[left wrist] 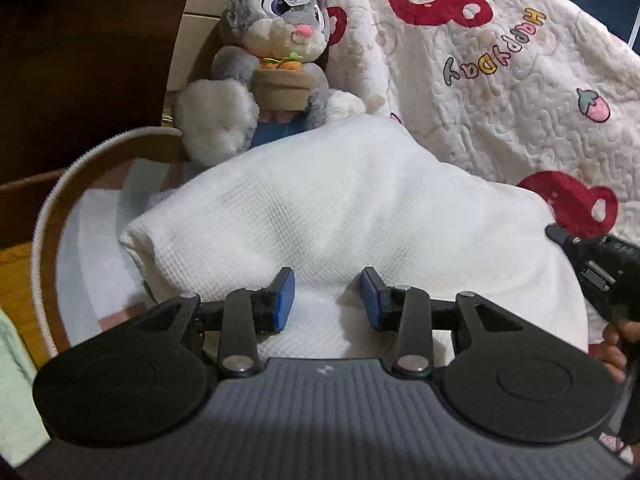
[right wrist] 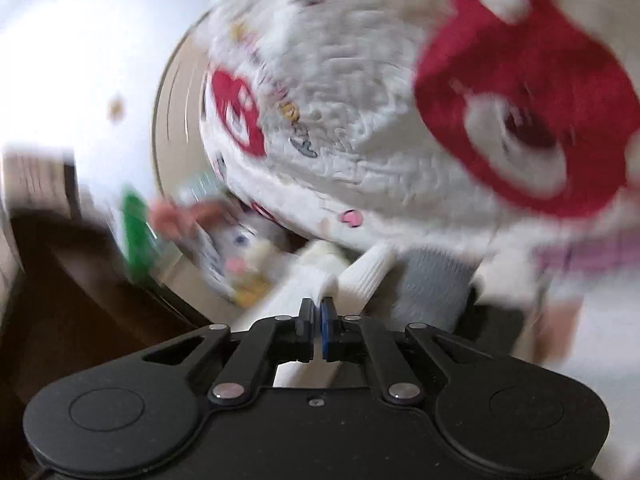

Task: Fold clothes
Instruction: 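Lower the folded shirt onto the grey clothes stack and open both grippers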

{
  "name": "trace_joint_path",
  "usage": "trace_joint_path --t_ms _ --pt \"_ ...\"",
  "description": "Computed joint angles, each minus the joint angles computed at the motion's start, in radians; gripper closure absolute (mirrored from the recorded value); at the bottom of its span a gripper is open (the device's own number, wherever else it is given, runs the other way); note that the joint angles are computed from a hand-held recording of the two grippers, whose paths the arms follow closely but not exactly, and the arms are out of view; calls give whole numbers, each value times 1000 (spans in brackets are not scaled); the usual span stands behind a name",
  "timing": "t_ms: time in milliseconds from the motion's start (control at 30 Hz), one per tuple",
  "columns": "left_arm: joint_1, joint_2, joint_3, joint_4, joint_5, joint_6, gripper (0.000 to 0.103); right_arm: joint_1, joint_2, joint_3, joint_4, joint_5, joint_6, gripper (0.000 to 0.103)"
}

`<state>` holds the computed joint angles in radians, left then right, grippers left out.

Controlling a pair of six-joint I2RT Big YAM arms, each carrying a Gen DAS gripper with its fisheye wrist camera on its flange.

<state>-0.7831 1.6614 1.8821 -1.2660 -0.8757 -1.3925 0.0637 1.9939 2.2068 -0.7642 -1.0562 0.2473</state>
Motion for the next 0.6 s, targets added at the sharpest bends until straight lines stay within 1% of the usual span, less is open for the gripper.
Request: trace_joint_path --t_ms 33,67,100,133,167,200,267,300,333,367,400,433,467,533,600 --pt "-1 2 4 -1 -2 4 66 8 5 29 -74 59 -126 98" --pt "-1 6 9 -5 -3 7 66 14 2 39 -108 109 -205 96" --pt "-1 11 16 -14 -4 3 66 13 -15 15 -93 133 -212 86" --pt "-2 13 20 -24 -4 -5 66 11 -40 -22 -66 150 -214 86" --pt "-4 15 23 -32 -6 -13 66 5 -81 -88 -18 153 -202 83" --pt "-8 15 26 -34 -9 -21 66 -4 -113 -140 15 140 -195 77" --pt "-16 17 37 -42 -17 -30 66 -31 -149 -202 24 44 -200 70" --pt "-20 24 55 -50 -23 -18 65 -45 -165 -230 15 -8 -210 68" --pt "-24 32 73 -58 -29 -6 64 -55 -179 -253 -23 -64 -240 68" --pt "-27 41 91 -68 -33 4 62 -61 -186 -262 -78 -109 -287 68" --pt "-29 51 108 -81 -34 11 62 -63 -189 -262 -153 -141 -354 68" --pt "-31 61 122 -94 -34 13 62 -62 -185 -251 -256 -167 -445 68" --pt "-34 70 132 -109 -32 1 62 -58 -180 -241 -352 -183 -529 68" --pt "-45 86 149 -149 -40 -49 61 -51 -183 -242 -489 -201 -653 68" --pt "-61 97 165 -196 -57 -110 58 -45 -178 -229 -638 -200 -791 68"
